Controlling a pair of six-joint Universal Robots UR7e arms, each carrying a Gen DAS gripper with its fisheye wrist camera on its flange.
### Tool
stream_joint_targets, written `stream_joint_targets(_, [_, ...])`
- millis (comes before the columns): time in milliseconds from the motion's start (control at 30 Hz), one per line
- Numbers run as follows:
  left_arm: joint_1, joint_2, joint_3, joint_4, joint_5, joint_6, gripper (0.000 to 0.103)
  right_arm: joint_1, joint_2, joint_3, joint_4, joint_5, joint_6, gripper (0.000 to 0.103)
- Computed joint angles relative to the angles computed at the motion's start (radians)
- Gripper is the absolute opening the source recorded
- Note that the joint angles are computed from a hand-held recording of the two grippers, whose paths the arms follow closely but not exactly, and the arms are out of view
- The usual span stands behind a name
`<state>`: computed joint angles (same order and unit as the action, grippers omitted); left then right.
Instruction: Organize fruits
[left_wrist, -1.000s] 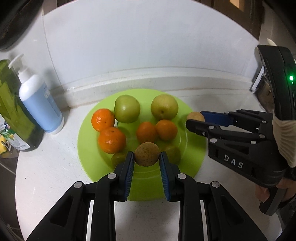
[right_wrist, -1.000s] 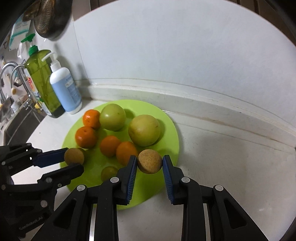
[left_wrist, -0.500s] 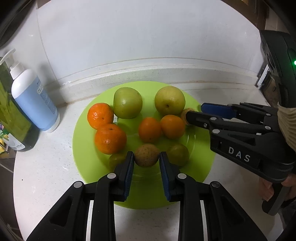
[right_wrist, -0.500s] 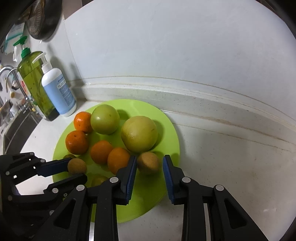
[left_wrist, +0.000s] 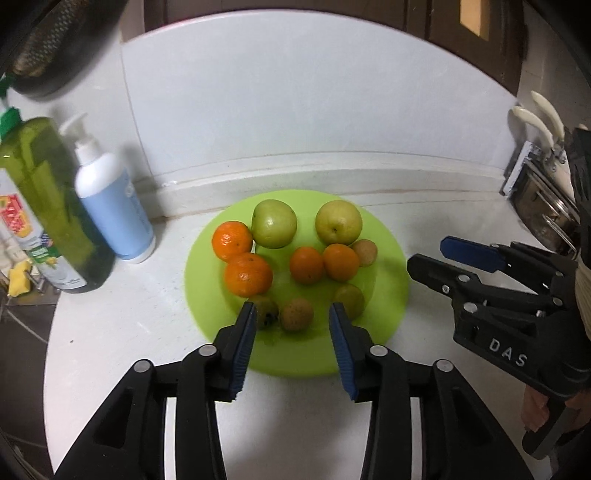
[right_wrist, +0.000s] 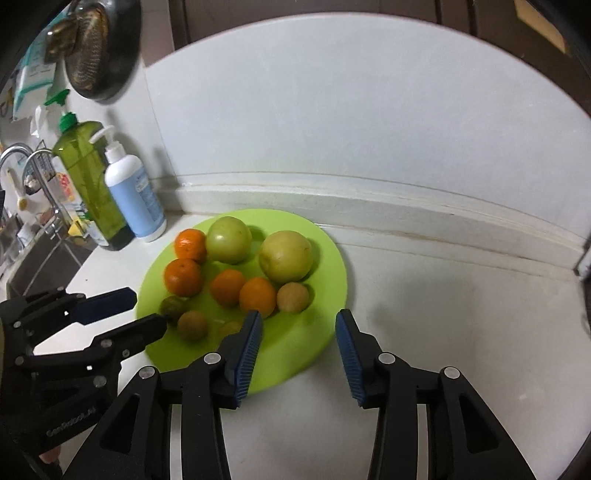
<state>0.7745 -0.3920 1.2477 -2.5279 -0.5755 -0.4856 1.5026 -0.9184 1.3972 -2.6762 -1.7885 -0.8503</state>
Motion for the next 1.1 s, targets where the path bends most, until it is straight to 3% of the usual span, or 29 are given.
stream_joint_targets(100, [-0.033, -0.036, 0.075, -0.052, 0.032, -0.008, 0.050, 0.003, -0.052, 0.074, -0.037, 0.008, 0.006, 0.044])
stream_joint_targets(200, [-0.064, -0.073, 0.148, -0.086, 0.071, -0.034, 0.055, 0.005, -0.108, 0.148, -0.076, 0.017, 0.013, 0.051])
stream_joint_targets(400, [-0.123, -0.145, 0.293, -0.155, 0.123, -0.070, 0.065, 0.011, -0.222, 0.305, -0.169, 0.027, 0.024, 0.052])
stream_joint_targets(533, [-0.173, -0.208, 0.414, -0.188, 0.162, -0.115, 0.073, 0.023, -0.300, 0.419, -0.245, 0.020, 0.036, 0.059])
stream_joint_targets(667, [-0.228, -0.268, 0.519, -0.144, 0.233, -0.199, 0.080, 0.038, -0.375, 0.543, -0.349, 0.003, 0.045, 0.060])
stream_joint_targets(733, [-0.258, -0.312, 0.571, -0.057, 0.253, -0.274, 0.082, 0.047, -0.409, 0.600, -0.394, -0.009, 0.067, 0.064])
stream_joint_targets(1100, [-0.386, -0.467, 0.755, 0.092, 0.224, -0.440, 0.100, 0.089, -0.598, 0.872, -0.583, -0.057, 0.092, 0.076])
